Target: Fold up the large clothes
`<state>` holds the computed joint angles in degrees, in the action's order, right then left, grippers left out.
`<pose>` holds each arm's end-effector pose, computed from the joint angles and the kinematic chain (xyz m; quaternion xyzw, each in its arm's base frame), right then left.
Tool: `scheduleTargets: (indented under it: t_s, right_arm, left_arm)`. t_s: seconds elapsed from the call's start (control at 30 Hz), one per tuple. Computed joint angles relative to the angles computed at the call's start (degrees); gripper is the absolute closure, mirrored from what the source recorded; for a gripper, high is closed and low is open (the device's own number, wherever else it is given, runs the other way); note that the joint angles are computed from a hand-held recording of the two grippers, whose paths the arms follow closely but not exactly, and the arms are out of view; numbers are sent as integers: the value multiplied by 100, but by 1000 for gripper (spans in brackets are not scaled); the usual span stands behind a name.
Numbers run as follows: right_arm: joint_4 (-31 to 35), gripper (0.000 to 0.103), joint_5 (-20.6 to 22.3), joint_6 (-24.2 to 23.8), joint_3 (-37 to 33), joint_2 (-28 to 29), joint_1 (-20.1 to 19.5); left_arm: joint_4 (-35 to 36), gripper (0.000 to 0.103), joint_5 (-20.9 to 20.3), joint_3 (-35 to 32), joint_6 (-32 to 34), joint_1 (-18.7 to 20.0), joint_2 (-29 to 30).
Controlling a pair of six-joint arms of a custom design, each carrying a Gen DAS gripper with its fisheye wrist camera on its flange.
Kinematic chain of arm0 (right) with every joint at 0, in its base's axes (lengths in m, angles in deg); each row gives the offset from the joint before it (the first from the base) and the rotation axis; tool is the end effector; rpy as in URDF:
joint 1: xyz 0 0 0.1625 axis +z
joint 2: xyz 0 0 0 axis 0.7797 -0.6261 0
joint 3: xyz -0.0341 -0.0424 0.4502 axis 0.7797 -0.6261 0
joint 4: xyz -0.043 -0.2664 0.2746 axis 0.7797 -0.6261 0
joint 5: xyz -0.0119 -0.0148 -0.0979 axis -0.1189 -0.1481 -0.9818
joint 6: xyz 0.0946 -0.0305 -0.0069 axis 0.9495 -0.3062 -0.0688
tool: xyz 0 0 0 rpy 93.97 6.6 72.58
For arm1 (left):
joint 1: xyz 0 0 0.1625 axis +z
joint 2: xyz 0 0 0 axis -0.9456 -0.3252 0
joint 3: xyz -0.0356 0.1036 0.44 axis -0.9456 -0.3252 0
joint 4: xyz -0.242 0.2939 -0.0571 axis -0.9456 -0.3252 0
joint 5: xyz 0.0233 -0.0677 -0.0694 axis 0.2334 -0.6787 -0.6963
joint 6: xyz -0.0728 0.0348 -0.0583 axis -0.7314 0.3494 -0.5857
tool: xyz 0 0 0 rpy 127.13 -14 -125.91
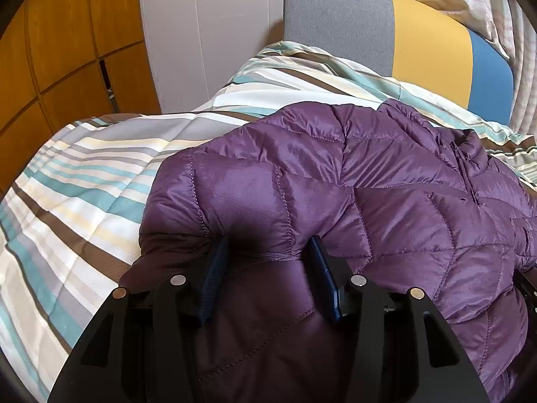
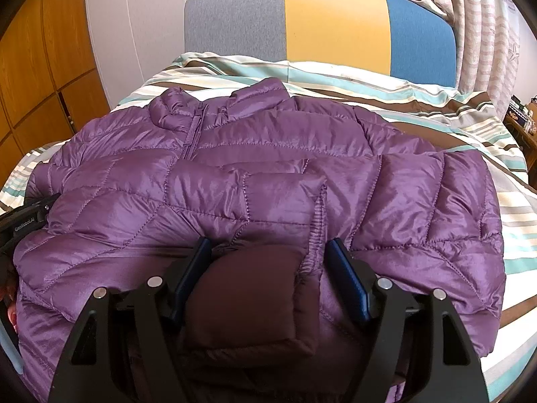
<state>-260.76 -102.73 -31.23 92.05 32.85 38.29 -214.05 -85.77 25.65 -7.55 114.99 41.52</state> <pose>0.0733 -0.5052 0.1999 0.0624 -0.8504 0.3789 0.3597 -0.2565 -0.5510 0.0371 0.1420 0.8563 -0.3399 0.3621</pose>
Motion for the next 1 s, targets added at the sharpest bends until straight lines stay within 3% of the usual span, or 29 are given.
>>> scheduleTargets:
  t_s: [0.2, 0.37, 0.43, 0.53, 0.7, 0.83, 1.0]
  right_arm:
    - [-17, 31, -9, -14, 2, -3, 3]
    - [-18, 31, 4, -15, 15, -16, -8]
    - [-28, 31, -15, -25, 2, 1, 4]
    - [-17, 30, 7, -11, 14, -16, -4]
    - [-23, 29, 4, 9, 22, -36, -3]
    - [-27, 29, 18, 1, 33, -43, -11]
    - [3, 28, 91, 51, 38, -57, -40]
  left_arm:
    - [47, 39, 175, 134, -212, -85, -58]
    - [698, 15, 381, 412, -853, -366, -393]
    - [230, 15, 412, 643, -813, -572, -458]
    - [-374, 15, 96, 745, -486, -804, -429]
    - [173, 21, -365, 232, -253, -726, -54]
    - [304, 20, -798, 30, -453, -359, 111]
    - [431, 19, -727, -24, -496, -355, 152]
